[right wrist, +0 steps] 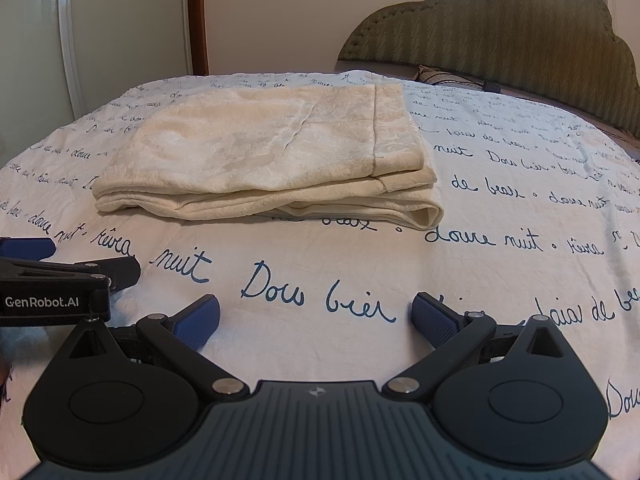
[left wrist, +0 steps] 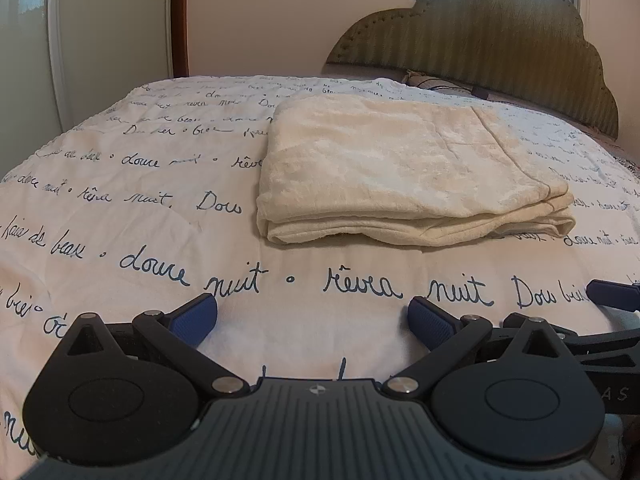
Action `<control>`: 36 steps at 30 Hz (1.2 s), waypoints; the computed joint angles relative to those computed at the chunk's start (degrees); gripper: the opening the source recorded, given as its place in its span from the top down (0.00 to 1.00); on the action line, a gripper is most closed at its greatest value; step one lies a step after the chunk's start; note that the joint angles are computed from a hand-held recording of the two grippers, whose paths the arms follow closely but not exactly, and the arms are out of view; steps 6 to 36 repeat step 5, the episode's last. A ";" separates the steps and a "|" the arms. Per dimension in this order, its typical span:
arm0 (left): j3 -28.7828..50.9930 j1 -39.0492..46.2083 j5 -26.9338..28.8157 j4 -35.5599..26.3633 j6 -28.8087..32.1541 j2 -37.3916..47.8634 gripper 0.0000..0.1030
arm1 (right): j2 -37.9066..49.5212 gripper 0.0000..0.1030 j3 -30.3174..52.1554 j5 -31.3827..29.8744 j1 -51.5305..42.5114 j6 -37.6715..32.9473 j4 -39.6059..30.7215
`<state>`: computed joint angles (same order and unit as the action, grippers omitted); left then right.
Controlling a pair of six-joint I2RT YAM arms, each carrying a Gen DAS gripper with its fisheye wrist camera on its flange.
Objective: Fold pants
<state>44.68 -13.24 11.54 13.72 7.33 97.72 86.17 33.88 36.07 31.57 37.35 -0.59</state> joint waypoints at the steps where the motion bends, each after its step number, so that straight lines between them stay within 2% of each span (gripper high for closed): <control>1: -0.07 0.53 0.89 0.19 -0.26 -0.12 0.00 | 0.09 0.00 0.13 0.03 0.07 0.00 -0.15; 3: -0.23 1.43 2.43 0.05 -0.80 -0.61 0.00 | 0.13 0.00 0.32 0.01 0.13 -0.08 -0.38; 5: 0.60 3.03 4.94 -2.68 0.10 -1.57 0.00 | -0.23 0.00 0.06 -0.54 0.04 -1.17 -0.10; 36: 0.60 3.03 4.94 -2.68 0.10 -1.57 0.00 | -0.23 0.00 0.06 -0.54 0.04 -1.17 -0.10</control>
